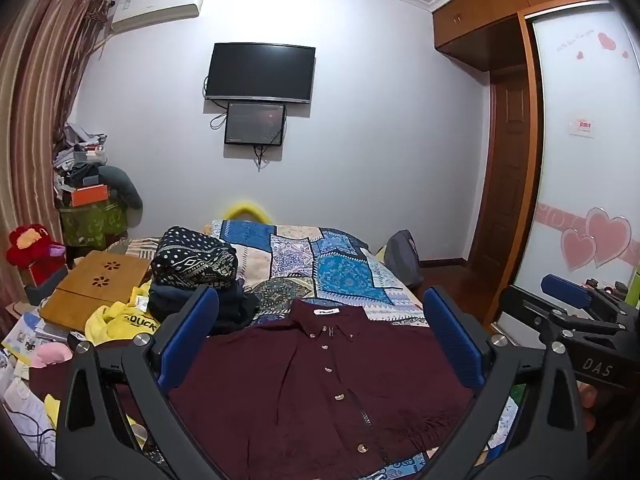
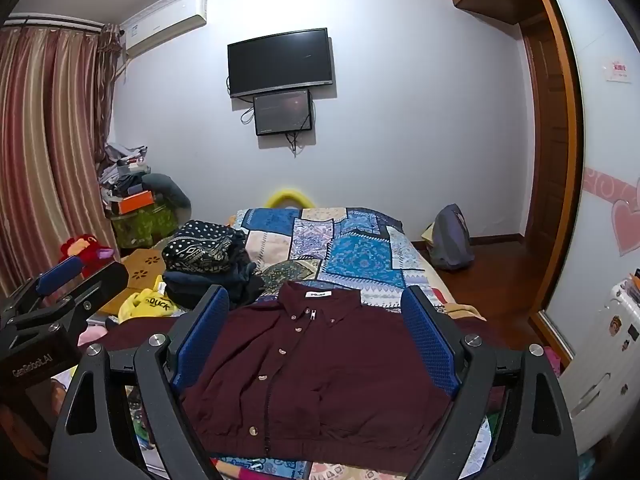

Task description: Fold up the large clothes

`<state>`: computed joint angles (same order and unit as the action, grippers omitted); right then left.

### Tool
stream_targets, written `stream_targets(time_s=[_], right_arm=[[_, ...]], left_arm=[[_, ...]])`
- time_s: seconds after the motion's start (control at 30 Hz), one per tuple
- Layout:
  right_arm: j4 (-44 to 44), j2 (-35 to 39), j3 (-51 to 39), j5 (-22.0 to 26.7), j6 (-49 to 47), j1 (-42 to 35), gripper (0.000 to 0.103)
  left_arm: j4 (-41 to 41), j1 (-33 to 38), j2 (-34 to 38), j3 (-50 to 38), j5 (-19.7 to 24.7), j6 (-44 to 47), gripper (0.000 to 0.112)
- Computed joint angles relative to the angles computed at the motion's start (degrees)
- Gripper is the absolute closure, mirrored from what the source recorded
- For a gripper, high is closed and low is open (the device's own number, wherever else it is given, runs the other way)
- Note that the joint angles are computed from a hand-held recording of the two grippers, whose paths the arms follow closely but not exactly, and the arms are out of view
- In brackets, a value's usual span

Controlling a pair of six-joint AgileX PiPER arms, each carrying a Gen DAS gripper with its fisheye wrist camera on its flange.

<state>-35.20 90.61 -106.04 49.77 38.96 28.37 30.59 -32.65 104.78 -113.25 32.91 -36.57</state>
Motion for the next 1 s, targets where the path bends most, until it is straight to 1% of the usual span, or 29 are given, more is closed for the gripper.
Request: stream_targets(time_s=[0.2,0.3,0.43,0.5,0.53,1.0], right_arm=[[-0.2,-0.1,0.1,-0.1,0.2,0.0,0.017],[-0.6,0.3,-0.3,0.2,0.2,0.4,0.017],[-0.4,0.2,-0.2,0.2,0.0,0.2,0.017],[-0.3,0.2,-0.2,0.2,-0.1,0.1,0.017],[-0.2,0.2,-0.3,0.2,-0.2,0.1,0.017],[-0.4,0.0,-0.5,0.5,-0.1,0.3,0.017]], left_arm=[[-4.3,0.6,1.2,-2.5,1.2,3.9,0.01],[-0.8,1.2,-0.4,2.0,-2.1,0.2,0.01],[-2.7,2.5,-0.5,2.6,-3.4,2.0,0.01],[-0.1,0.9,-0.6,1.9,-1.9,0.1,0.01],[0.1,1.0,-0.7,2.2,-2.0,-0.1,0.01],[-1.5,1.3,0.0,0.8,-1.2,1.0,0.01]])
